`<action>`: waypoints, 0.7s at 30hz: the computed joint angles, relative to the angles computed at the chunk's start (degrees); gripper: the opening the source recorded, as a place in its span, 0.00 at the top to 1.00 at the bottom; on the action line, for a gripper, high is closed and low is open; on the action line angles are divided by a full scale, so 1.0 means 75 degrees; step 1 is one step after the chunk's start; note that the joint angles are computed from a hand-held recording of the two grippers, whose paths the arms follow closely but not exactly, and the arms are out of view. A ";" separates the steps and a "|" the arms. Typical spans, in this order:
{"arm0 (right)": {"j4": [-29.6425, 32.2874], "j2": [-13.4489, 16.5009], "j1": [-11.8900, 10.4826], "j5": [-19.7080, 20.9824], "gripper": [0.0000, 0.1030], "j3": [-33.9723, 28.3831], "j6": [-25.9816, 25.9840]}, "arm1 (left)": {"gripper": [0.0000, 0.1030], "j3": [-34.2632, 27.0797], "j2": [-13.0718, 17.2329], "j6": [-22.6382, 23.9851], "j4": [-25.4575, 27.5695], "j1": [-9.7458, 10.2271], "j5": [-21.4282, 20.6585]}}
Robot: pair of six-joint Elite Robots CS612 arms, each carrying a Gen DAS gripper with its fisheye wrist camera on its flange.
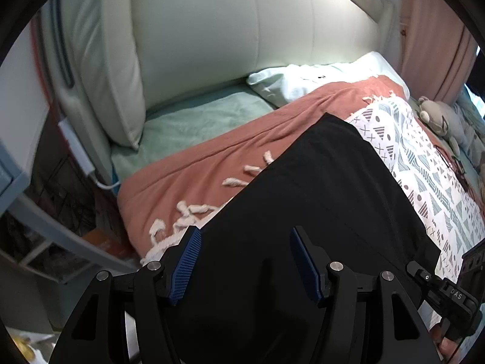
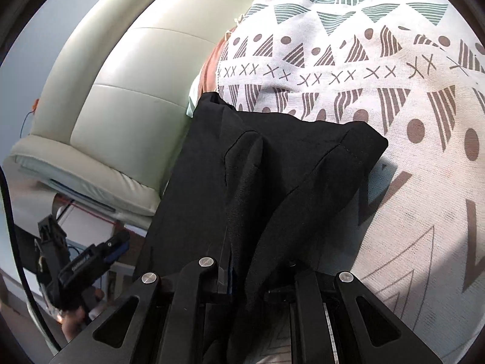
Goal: Fold large clothes
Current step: 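Lower the folded jacket onto the bed corner beside the headboard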
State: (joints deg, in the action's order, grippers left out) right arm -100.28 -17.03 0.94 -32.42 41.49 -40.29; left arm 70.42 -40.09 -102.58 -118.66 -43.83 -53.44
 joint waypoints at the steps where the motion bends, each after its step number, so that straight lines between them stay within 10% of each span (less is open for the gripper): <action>1: 0.0032 0.0002 -0.0018 -0.0003 0.87 0.0007 -0.0009 | 0.39 0.0147 -0.0061 -0.0261 -0.0043 -0.0041 -0.0038; 10: -0.1016 -0.0354 -0.0098 -0.0308 0.88 0.0735 0.0185 | 0.35 0.1142 -0.0455 -0.1904 -0.0636 -0.0417 0.0310; 14: -0.0762 -0.0325 -0.0120 -0.0322 0.88 0.0659 0.0051 | 0.08 0.1088 -0.0443 -0.2773 -0.0059 -0.0520 0.0272; 21: -0.0570 -0.0355 -0.0168 -0.0303 0.88 0.0743 -0.0070 | 0.08 0.1710 -0.0283 -0.3360 -0.2083 -0.0508 -0.0193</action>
State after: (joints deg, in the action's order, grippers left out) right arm -104.55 -19.69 -0.32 -34.69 47.06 -40.82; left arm 83.24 -42.21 -127.78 -134.28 -47.64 -54.89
